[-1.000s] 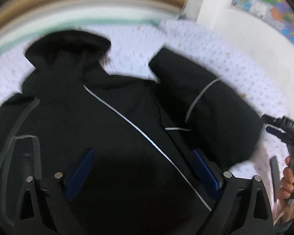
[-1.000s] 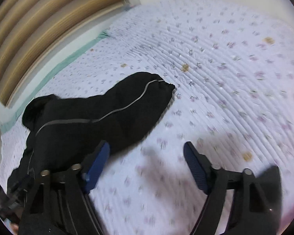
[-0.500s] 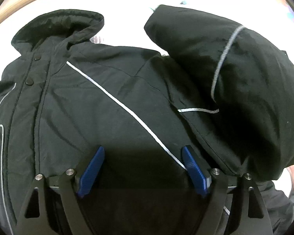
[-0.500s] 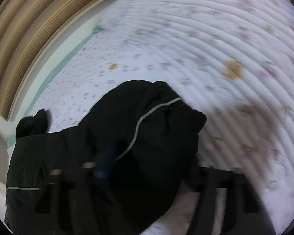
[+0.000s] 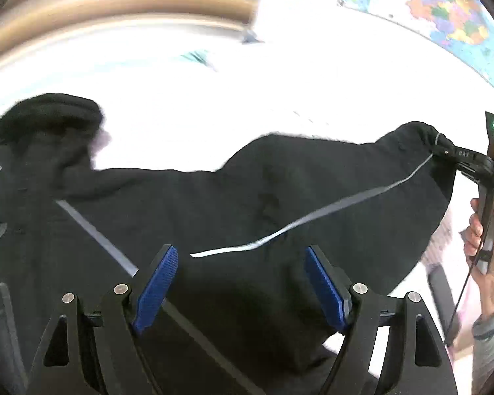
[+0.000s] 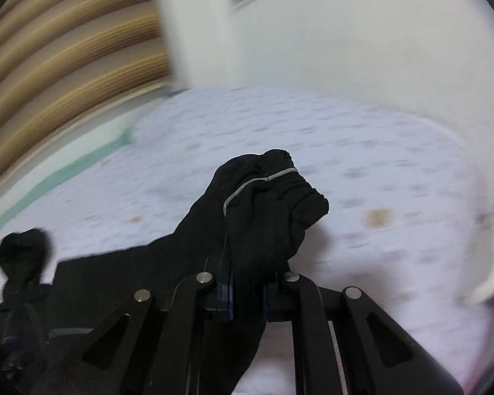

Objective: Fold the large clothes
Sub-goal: 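Grasp the black jacket's sleeve cuff with the right gripper and lift it, then fold the held sleeve across the jacket body with the right gripper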

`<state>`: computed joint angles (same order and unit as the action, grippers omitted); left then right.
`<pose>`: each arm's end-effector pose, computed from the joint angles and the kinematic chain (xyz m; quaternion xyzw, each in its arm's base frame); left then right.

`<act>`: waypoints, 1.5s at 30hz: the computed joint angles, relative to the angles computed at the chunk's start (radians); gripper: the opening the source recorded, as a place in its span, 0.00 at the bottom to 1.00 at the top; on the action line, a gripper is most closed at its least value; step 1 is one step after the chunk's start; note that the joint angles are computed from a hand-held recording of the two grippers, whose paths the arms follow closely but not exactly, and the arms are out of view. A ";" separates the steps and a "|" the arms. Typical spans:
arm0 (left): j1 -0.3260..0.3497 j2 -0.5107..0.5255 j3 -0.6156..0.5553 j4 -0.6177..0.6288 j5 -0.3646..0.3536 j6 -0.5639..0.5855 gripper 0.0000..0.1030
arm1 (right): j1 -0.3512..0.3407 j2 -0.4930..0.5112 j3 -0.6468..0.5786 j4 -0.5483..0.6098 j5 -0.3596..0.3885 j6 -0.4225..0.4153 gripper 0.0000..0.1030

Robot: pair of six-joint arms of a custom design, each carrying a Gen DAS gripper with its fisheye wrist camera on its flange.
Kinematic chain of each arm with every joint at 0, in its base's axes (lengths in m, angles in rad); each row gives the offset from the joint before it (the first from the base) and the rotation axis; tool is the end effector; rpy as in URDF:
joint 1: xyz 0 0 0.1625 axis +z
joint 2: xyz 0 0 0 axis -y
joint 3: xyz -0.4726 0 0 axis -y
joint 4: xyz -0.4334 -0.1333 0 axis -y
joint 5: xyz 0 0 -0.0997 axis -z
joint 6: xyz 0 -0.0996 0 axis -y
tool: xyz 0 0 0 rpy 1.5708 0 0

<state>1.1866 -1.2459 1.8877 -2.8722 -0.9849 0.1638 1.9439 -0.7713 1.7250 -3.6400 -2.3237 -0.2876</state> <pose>-0.0606 -0.6525 0.3464 0.1551 0.8973 -0.3382 0.2375 0.3154 -0.6269 0.1961 0.0719 -0.8095 0.5051 0.2906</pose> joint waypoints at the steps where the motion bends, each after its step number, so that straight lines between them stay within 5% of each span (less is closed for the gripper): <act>1: 0.015 0.023 -0.032 0.048 -0.017 -0.020 0.78 | -0.007 -0.011 0.009 -0.004 -0.025 0.006 0.14; 4: 0.069 0.113 -0.125 0.240 0.001 -0.138 0.78 | -0.034 -0.018 0.019 0.074 -0.061 0.080 0.14; 8: 0.064 0.082 -0.100 0.235 -0.010 -0.122 0.78 | -0.039 0.007 0.005 0.137 -0.065 0.094 0.14; 15: 0.047 -0.124 0.007 0.169 -0.005 -0.089 0.78 | 0.087 0.064 -0.047 0.242 0.097 0.009 0.14; 21: 0.043 -0.333 0.094 0.175 0.125 -0.077 0.78 | 0.235 0.196 -0.172 0.417 0.187 -0.068 0.14; 25: 0.073 -0.438 0.133 0.186 0.146 -0.080 0.78 | 0.312 0.311 -0.286 0.564 0.224 -0.068 0.14; 32: 0.174 -0.551 0.183 0.192 0.048 -0.127 0.78 | 0.372 0.506 -0.458 0.768 0.228 -0.051 0.20; 36: 0.220 -0.548 0.177 0.186 -0.007 -0.137 0.78 | 0.360 0.590 -0.542 0.918 0.299 0.017 0.21; 39: 0.247 -0.544 0.168 0.195 -0.036 -0.142 0.78 | 0.362 0.638 -0.575 0.942 0.292 0.021 0.31; 43: 0.291 -0.538 0.140 0.258 -0.107 -0.183 0.78 | 0.354 0.667 -0.607 1.004 0.329 0.029 0.67; 45: 0.310 -0.539 0.128 0.268 -0.155 -0.187 0.78 | 0.360 0.634 -0.570 1.004 0.349 0.018 0.68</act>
<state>1.4969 -1.7853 2.0158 -2.6047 -1.1400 -0.0234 2.3038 -0.1376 1.1550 -2.6361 -1.9749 -0.2697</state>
